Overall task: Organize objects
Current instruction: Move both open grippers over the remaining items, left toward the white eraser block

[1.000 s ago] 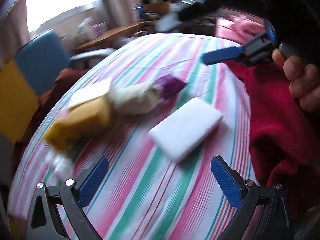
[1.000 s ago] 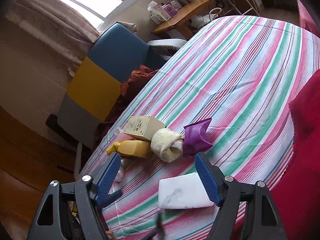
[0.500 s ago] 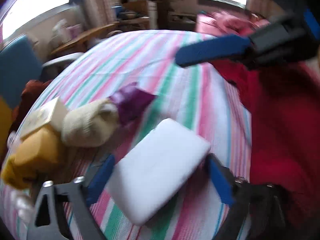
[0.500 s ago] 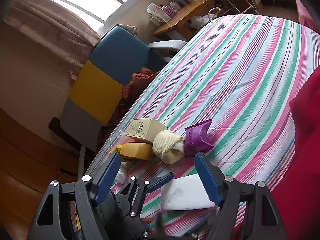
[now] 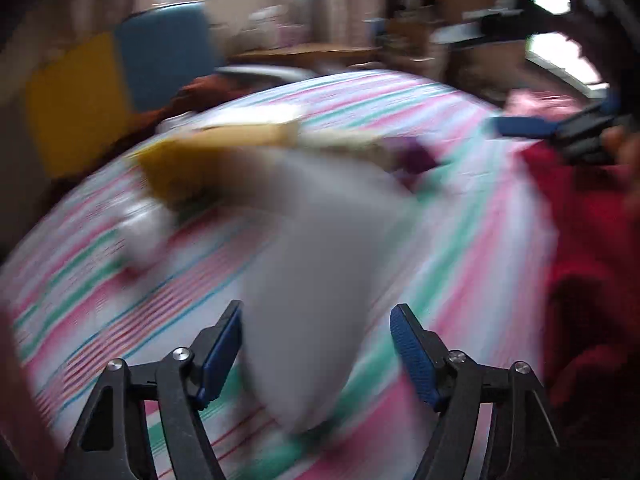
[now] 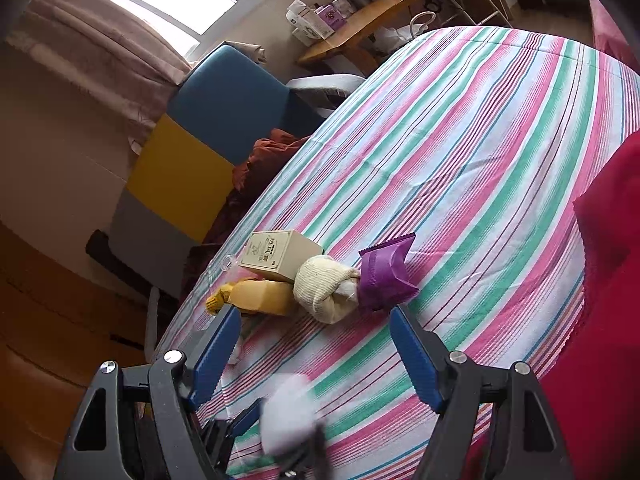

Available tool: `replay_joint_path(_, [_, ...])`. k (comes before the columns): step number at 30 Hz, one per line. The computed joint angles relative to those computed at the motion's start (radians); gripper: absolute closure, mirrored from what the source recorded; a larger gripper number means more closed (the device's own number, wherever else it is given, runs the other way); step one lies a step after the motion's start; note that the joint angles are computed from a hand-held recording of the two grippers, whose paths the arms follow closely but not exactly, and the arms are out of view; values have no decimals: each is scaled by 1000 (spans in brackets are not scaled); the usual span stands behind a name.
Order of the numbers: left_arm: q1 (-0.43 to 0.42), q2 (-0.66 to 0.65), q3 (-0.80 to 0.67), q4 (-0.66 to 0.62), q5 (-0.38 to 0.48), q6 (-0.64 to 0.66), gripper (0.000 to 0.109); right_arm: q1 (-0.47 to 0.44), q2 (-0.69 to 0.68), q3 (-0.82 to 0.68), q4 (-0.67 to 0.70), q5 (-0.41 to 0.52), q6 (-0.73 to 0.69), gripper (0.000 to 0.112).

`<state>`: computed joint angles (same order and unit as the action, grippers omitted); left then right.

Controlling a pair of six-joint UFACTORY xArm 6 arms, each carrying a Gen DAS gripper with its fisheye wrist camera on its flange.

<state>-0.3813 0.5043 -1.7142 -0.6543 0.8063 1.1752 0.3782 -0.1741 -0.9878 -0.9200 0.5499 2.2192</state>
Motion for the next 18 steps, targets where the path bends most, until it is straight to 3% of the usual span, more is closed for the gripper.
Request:
replay_joint_path(2, [37,28,-41,-43,60,-42,40,3,2,-4,18,14,-12,34])
replay_joint_path(6, [36,4,5,-56,14,19,40,6,10,-13,62,38,-38,34])
replay_joint_path(8, [41,17,-16,-63,40,18,39,7,11,-15,73,45,-46,34])
replay_joint_path(11, [55,40,-53,-81,91,23,33,8,14,-18,91,53,-59,34])
replay_joint_path(15, [57,8,-9,-86,81,59,23,8,20,-24,116,56,-84,34])
replay_joint_path(18, [67,31,-50,-100,144,47,16,5,22,-23,126,49,-93,34])
